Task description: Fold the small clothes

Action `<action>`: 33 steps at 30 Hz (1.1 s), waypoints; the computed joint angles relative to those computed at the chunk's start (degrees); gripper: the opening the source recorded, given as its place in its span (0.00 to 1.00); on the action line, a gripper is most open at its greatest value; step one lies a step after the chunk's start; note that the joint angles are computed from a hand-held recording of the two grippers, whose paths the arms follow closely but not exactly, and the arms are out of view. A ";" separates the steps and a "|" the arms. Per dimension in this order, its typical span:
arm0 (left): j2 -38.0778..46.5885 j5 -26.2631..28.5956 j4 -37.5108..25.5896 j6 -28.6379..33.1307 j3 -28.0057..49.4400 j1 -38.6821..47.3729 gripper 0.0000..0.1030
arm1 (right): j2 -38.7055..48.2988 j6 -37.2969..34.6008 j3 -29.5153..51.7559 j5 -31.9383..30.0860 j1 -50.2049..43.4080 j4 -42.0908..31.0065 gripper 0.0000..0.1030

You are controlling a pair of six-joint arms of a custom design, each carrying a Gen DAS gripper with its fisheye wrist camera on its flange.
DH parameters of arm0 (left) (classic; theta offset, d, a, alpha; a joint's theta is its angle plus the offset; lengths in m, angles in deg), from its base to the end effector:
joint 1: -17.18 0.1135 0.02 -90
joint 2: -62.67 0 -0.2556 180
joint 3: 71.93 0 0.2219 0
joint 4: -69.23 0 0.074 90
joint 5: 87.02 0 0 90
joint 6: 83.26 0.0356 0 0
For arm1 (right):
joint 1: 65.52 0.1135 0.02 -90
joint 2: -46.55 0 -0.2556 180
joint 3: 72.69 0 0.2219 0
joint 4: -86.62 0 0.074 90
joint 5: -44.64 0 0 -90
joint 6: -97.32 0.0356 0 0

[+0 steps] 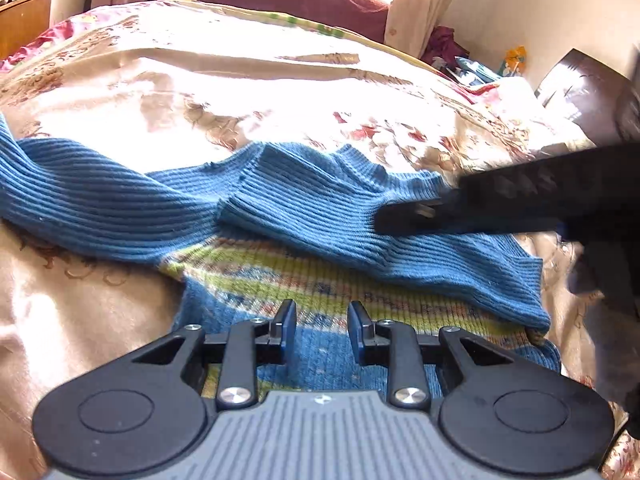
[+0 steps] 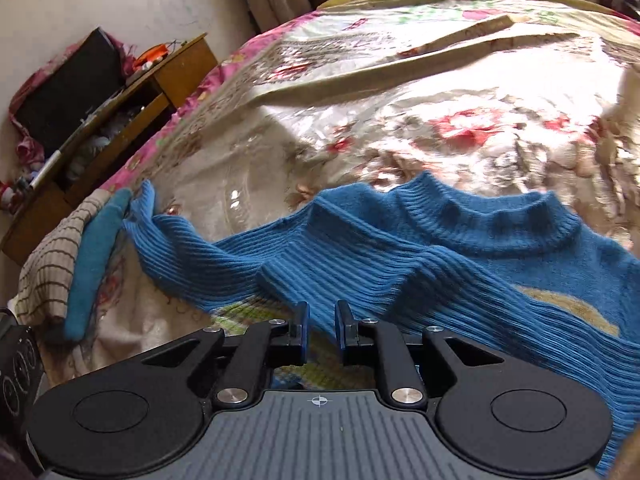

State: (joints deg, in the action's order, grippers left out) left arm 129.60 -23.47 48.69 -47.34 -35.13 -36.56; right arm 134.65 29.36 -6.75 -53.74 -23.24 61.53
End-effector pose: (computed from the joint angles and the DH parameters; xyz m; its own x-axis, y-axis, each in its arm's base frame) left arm 0.1186 -0.1348 0.1554 -0.7178 -0.2473 -0.6508 -0.0449 0.9493 -0.3111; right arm 0.2119 0.1997 0.2051 -0.7808 -0.2082 -0.5890 -0.4809 0.8022 0.3539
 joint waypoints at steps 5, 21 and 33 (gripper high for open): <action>2.26 0.71 2.68 5.35 1.89 3.69 0.32 | -7.58 2.39 -10.67 8.62 -7.84 0.23 0.15; 4.92 -2.71 -6.53 5.22 6.35 3.43 0.36 | -17.63 3.79 -21.58 12.43 -12.30 2.64 0.15; -12.48 -8.60 -28.75 -6.18 2.10 -0.68 0.36 | -20.62 10.38 -22.50 19.18 1.49 1.20 0.16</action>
